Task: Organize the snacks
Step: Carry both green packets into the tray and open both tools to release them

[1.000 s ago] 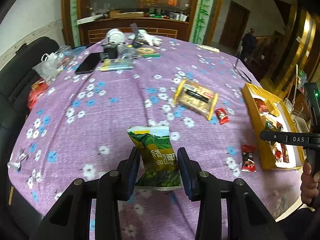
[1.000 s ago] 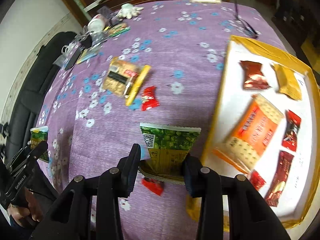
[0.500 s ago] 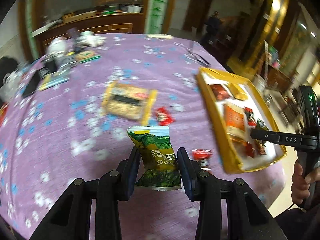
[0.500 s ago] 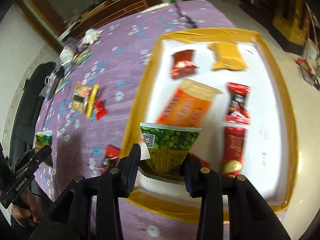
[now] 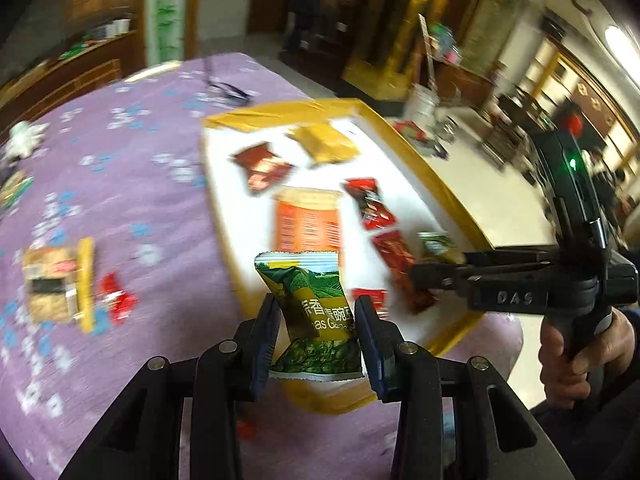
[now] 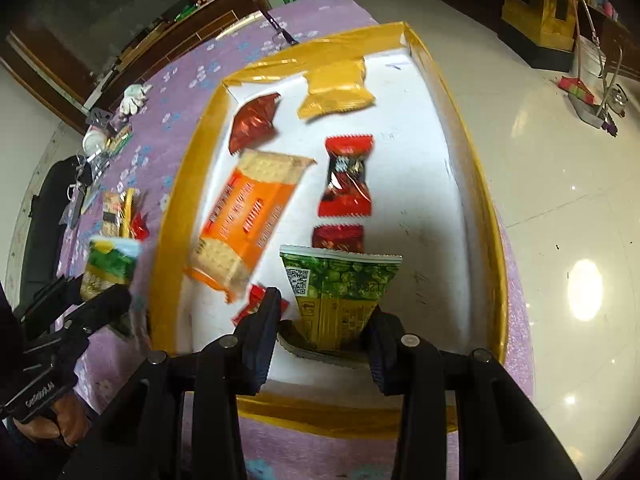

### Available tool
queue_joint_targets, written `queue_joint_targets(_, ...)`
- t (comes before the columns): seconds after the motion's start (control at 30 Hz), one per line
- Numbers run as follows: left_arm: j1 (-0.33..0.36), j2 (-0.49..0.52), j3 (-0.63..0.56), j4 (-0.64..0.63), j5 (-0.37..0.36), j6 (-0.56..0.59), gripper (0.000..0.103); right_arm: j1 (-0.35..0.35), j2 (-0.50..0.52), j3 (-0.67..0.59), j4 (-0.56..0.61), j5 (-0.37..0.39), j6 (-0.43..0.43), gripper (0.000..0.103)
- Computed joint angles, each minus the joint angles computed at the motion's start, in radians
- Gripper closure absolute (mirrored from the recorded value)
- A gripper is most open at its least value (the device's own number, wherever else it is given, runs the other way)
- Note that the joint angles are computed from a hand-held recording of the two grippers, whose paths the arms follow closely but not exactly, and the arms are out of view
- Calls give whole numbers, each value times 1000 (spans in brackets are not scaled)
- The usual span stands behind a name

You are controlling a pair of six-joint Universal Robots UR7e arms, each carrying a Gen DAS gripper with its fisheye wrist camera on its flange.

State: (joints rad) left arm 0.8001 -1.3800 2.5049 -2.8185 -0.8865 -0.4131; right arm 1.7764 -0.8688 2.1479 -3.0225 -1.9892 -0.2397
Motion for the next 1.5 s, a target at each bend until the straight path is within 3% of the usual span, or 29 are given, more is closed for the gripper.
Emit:
queue_joint_targets(0.23,46,102,-57,-15,-76,38,63,-22,-5,-2,16,4,-38,65)
queue_joint_targets(0.67,53,126,-64,4,-74,20,63,-21,10,-13,25,5,-63,63)
queue_joint_targets(1.03,38,108,-46,-22,-62,32,46,-11,-3,14,-47,-1,-73,60)
queue_joint_targets(1.5,11,3,17,-15,-26,-10,46,23,-16,75,-210,10,-71,57)
